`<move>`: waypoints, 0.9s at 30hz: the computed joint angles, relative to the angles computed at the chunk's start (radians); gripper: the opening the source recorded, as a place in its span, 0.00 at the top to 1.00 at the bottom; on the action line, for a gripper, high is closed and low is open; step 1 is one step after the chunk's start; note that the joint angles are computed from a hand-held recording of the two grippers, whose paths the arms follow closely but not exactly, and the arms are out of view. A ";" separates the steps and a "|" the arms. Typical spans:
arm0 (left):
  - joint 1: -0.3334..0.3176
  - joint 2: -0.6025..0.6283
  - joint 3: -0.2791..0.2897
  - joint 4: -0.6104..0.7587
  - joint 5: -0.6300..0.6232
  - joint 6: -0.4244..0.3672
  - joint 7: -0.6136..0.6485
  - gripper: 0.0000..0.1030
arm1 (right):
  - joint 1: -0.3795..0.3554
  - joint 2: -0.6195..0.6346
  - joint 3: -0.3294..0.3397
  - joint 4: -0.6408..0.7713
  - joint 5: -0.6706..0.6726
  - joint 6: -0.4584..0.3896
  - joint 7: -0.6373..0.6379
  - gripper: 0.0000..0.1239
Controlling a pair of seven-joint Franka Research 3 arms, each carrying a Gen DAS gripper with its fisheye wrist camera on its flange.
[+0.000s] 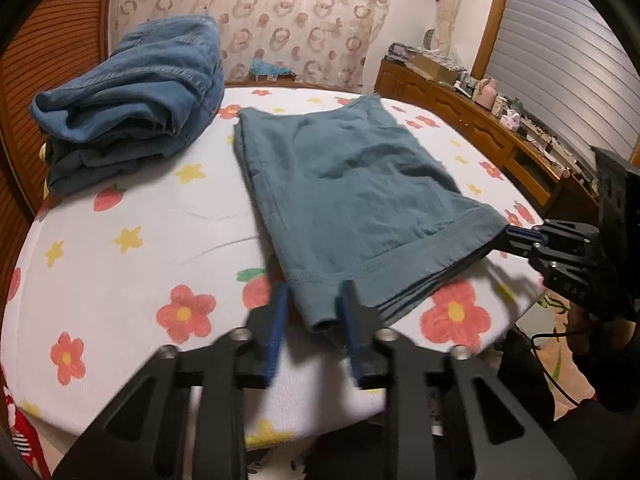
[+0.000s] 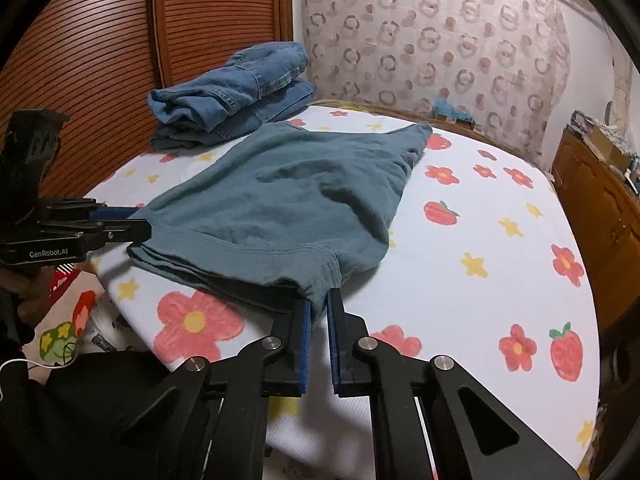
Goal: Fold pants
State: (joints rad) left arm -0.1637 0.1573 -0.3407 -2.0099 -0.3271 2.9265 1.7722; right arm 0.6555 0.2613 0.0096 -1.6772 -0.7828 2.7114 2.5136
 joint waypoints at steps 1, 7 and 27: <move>-0.001 -0.004 -0.002 -0.002 0.000 0.006 0.003 0.85 | -0.001 0.000 0.000 0.000 0.004 -0.001 0.000 0.94; -0.009 -0.042 -0.010 -0.007 -0.034 0.003 0.059 0.89 | -0.006 -0.017 -0.005 -0.024 -0.001 0.018 0.038 0.95; -0.072 -0.069 0.059 -0.047 0.147 -0.027 -0.134 0.80 | -0.048 -0.077 0.025 -0.116 0.028 0.077 0.062 0.95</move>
